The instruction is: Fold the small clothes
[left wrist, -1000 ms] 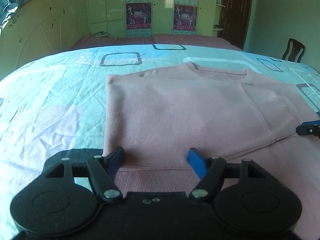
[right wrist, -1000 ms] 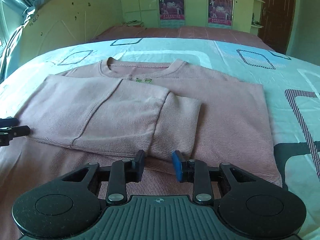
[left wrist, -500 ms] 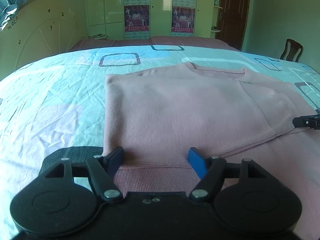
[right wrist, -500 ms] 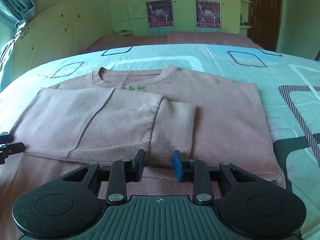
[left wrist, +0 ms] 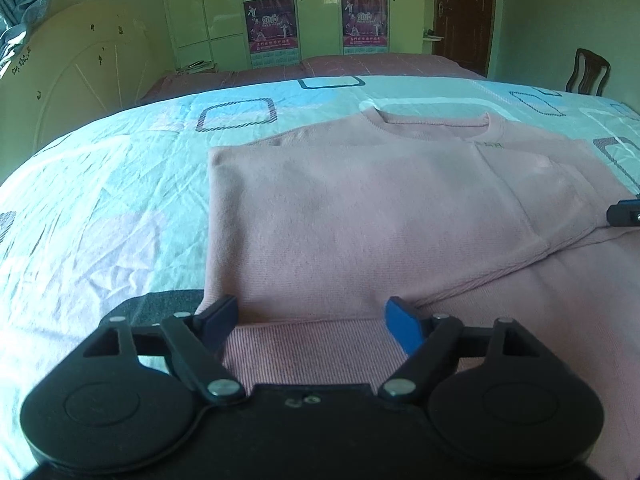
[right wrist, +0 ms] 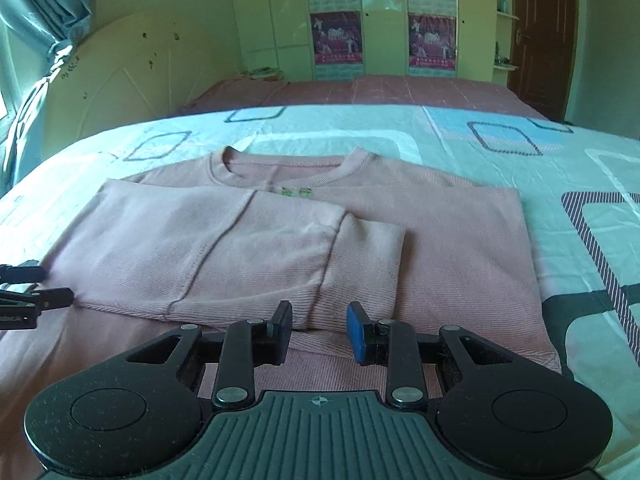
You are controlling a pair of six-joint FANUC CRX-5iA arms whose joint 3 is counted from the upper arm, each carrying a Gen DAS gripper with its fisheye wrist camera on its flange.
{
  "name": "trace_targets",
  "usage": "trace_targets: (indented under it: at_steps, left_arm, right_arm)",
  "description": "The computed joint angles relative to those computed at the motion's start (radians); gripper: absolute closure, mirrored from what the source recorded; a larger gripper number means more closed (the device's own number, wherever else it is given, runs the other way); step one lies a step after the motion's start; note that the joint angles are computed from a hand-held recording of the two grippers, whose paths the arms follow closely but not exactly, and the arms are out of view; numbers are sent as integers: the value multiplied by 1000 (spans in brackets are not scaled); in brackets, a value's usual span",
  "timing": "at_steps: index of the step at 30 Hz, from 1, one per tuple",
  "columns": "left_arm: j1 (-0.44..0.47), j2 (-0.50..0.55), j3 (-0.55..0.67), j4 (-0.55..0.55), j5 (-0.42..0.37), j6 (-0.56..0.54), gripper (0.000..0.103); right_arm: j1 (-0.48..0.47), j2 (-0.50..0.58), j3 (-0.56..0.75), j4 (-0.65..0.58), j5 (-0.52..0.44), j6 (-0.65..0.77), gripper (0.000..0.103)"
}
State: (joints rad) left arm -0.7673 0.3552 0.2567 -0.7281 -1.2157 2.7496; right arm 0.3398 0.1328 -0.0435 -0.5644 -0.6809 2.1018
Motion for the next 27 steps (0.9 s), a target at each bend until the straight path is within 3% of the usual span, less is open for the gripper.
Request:
trace_targets:
  at_steps: [1, 3, 4, 5, 6, 10, 14, 21, 27]
  left_arm:
    - [-12, 15, 24, -7, -39, -7, 0]
    - [-43, 36, 56, -34, -104, -12, 1]
    - [-52, 33, 56, -35, -111, -11, 1]
    - [-65, 33, 58, -41, -125, 2, 1]
    - [-79, 31, 59, -47, -142, 17, 1]
    - [-136, 12, 50, -50, -195, 57, 3]
    - [-184, -37, -9, -10, -193, 123, 11]
    - [-282, -124, -117, 28, -221, 394, 23]
    - [-363, -140, -122, 30, -240, 527, 29]
  right_arm:
    - [-18, -11, 0, -32, -23, 19, 73]
    - [-48, -35, -9, -73, -49, 43, 68]
    - [-61, -52, -23, -85, -48, 48, 57]
    - [-81, -69, -37, -113, -46, 72, 34]
    - [-109, -84, -46, -152, -57, 108, 30]
    - [-203, -119, -68, -184, -146, 132, 30]
    - [-339, -145, -86, -229, -270, 122, 30]
    - [-544, -190, -124, -260, -425, 144, 30]
    - [-659, -185, -130, -286, -543, 162, 32]
